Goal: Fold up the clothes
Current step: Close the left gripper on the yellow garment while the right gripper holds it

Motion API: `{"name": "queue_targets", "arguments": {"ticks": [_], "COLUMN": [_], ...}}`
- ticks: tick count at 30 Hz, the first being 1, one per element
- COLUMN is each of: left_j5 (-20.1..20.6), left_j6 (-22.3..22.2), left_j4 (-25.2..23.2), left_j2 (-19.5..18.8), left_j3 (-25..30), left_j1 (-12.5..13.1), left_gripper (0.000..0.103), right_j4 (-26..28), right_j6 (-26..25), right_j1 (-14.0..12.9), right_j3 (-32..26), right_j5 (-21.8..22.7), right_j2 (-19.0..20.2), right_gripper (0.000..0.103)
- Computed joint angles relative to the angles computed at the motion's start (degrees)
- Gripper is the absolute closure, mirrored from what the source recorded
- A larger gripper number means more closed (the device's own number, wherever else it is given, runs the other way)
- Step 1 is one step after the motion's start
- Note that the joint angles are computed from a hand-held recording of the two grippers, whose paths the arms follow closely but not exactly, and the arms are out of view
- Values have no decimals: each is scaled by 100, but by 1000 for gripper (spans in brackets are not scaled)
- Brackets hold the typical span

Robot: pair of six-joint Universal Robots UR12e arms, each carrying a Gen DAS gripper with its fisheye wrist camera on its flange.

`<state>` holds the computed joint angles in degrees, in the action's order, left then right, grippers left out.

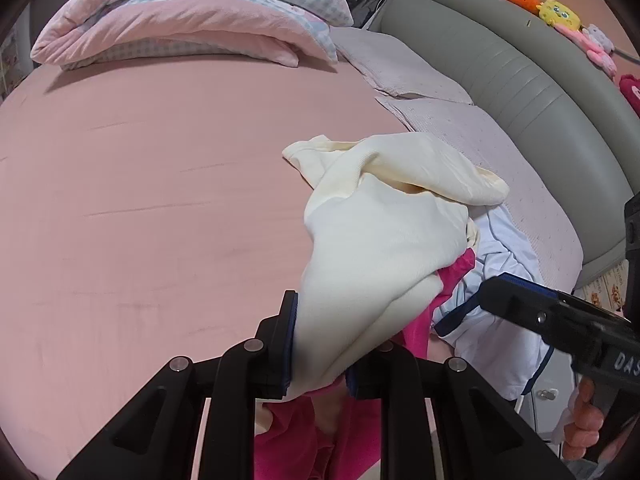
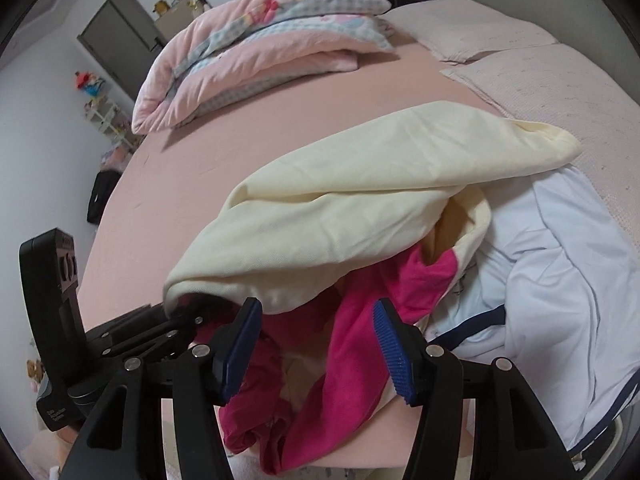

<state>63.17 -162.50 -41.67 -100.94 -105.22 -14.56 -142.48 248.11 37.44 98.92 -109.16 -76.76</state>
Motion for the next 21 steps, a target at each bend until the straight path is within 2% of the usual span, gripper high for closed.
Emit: {"name": "queue_targets", "arguments": {"ticks": [4, 7, 10, 14, 21], "left_j5": [45, 135, 140, 185, 493], "left_j6": [-16, -104, -223, -282, -285], "left_j4": [49, 79, -20, -100, 49], "left_j2": [6, 5, -3, -17, -13], "left_j3": [-6, -4, 30, 61, 49], "left_j1": [-2, -2, 33, 41, -35], "left_gripper": [86, 86, 86, 86, 86], "right_j4": [-244, -991, -1450, -1398, -1438], "right_j6": [263, 619, 943, 1186, 1113], "right_j1": [-110, -235, -327, -406, -555], "right_j3": [159, 464, 644, 613, 461], "right_j5": [207, 560, 722, 696, 923], "right_j2": [-53, -88, -64, 21, 212], "right_gripper": [46, 46, 46, 46, 46]}}
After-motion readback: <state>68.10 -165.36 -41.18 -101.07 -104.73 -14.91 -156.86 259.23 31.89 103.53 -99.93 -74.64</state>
